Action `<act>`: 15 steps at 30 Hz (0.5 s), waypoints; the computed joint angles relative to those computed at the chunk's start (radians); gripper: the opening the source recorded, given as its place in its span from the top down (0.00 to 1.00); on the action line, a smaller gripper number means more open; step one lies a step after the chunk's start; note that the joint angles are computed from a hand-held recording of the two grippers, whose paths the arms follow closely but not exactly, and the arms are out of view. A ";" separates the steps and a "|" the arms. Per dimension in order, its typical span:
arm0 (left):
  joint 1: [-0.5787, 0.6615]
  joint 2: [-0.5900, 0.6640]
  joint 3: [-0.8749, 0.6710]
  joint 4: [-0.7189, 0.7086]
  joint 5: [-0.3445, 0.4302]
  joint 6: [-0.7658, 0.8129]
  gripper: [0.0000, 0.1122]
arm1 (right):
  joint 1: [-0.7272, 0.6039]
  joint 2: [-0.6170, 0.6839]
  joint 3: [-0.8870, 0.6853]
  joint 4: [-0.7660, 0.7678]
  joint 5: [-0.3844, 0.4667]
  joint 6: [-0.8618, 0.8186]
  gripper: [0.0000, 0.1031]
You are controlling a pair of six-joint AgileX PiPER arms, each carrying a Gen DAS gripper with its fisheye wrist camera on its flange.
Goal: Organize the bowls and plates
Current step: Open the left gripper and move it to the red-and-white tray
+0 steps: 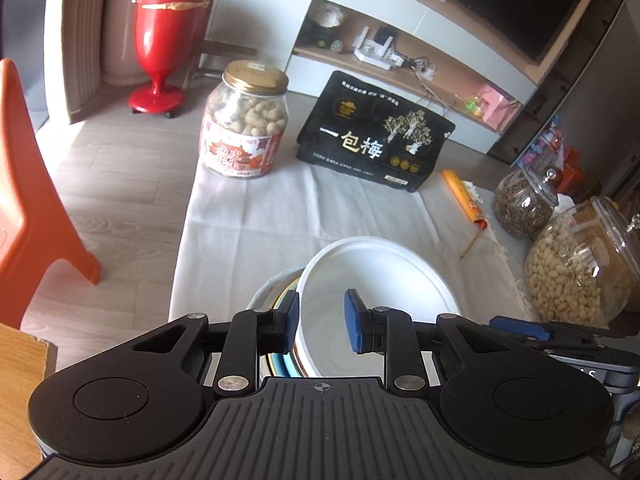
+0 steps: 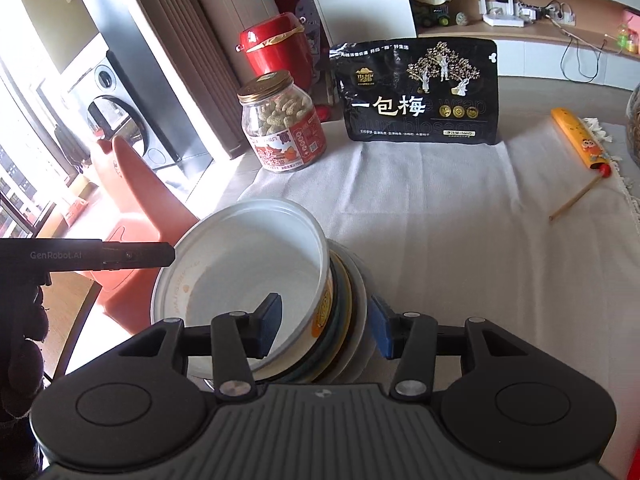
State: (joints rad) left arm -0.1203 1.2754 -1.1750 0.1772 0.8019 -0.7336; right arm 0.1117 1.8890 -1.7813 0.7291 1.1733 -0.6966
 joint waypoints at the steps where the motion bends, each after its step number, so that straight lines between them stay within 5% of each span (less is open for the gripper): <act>1: -0.059 -0.011 -0.008 0.097 0.012 -0.100 0.76 | -0.041 -0.016 0.026 0.041 -0.005 -0.035 0.46; 4: -0.236 0.003 -0.043 0.350 0.041 -0.354 0.76 | -0.168 -0.065 0.107 0.130 -0.056 -0.153 0.35; 7: -0.338 0.104 -0.122 0.372 0.012 -0.401 0.76 | -0.271 -0.114 0.202 0.179 -0.185 -0.307 0.27; 13: -0.404 0.481 -0.374 -0.008 -0.198 -0.124 0.76 | -0.490 -0.131 0.374 0.407 -0.459 -0.733 0.15; 15: -0.425 0.637 -0.531 -0.149 -0.182 0.005 0.76 | -0.531 -0.115 0.437 0.574 -0.607 -0.933 0.12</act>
